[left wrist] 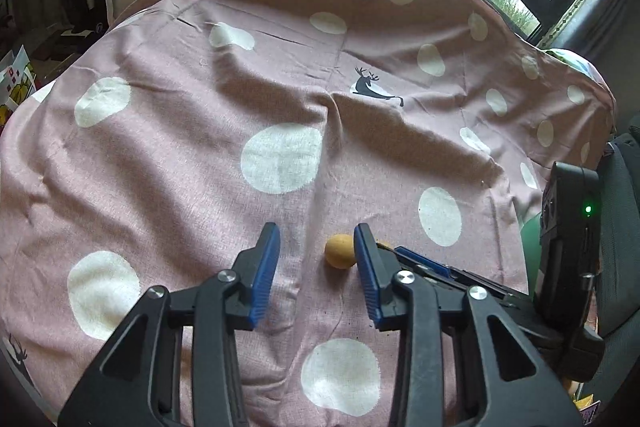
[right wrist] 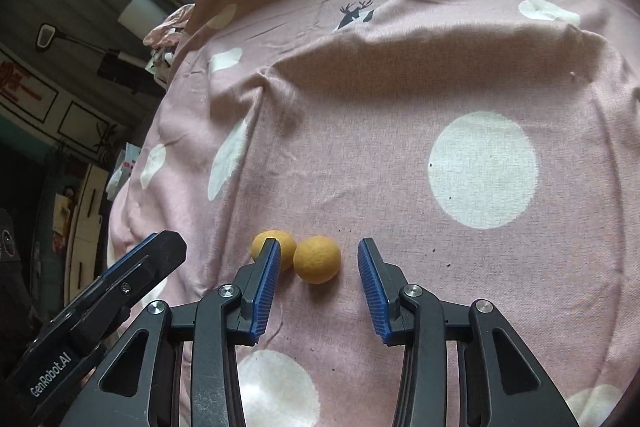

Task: Organize fruits
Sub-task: 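Move both grippers to the two small yellow-brown fruits, then close the left gripper on one yellow-brown fruit while the right gripper grasps the other, then carry both yellow-brown fruits in the grippers over the green bowl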

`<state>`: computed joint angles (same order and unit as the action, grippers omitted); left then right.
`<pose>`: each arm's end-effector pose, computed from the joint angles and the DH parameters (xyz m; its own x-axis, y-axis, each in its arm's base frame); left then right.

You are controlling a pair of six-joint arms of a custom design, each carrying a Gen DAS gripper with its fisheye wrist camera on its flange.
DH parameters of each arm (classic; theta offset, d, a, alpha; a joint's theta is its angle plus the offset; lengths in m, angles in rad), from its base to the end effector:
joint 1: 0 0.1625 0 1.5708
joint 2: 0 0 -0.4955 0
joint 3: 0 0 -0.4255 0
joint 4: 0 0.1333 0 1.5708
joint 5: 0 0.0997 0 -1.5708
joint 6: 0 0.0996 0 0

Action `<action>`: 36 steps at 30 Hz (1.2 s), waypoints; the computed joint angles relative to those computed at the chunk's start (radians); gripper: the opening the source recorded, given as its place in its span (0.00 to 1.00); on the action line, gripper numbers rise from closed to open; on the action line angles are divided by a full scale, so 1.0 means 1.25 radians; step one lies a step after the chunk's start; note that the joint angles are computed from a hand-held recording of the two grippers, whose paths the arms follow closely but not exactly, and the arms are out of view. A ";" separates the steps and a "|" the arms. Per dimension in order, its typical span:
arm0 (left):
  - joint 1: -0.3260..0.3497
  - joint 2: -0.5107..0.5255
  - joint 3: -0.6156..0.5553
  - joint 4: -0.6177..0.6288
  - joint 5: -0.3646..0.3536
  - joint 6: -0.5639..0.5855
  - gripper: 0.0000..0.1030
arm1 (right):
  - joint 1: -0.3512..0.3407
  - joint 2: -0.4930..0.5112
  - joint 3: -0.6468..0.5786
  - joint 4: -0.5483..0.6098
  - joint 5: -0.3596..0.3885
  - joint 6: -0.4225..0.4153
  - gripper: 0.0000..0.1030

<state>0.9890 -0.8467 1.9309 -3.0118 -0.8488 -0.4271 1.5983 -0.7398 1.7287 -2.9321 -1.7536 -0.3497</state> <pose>-0.1890 -0.6498 0.1223 -0.8994 -0.1244 -0.4189 0.1564 0.8035 -0.5744 0.1352 -0.7249 0.0861 -0.9164 -0.2823 0.2837 -0.3615 0.8881 -0.2838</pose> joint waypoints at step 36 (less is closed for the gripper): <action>0.015 0.092 -0.080 0.066 0.008 0.027 0.27 | -0.049 -0.130 0.105 -0.135 0.100 0.063 0.27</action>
<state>1.0080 -0.7320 1.8308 -2.9291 -0.8392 -0.3931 1.5369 -0.9028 1.8595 -3.1013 -1.6291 -0.2714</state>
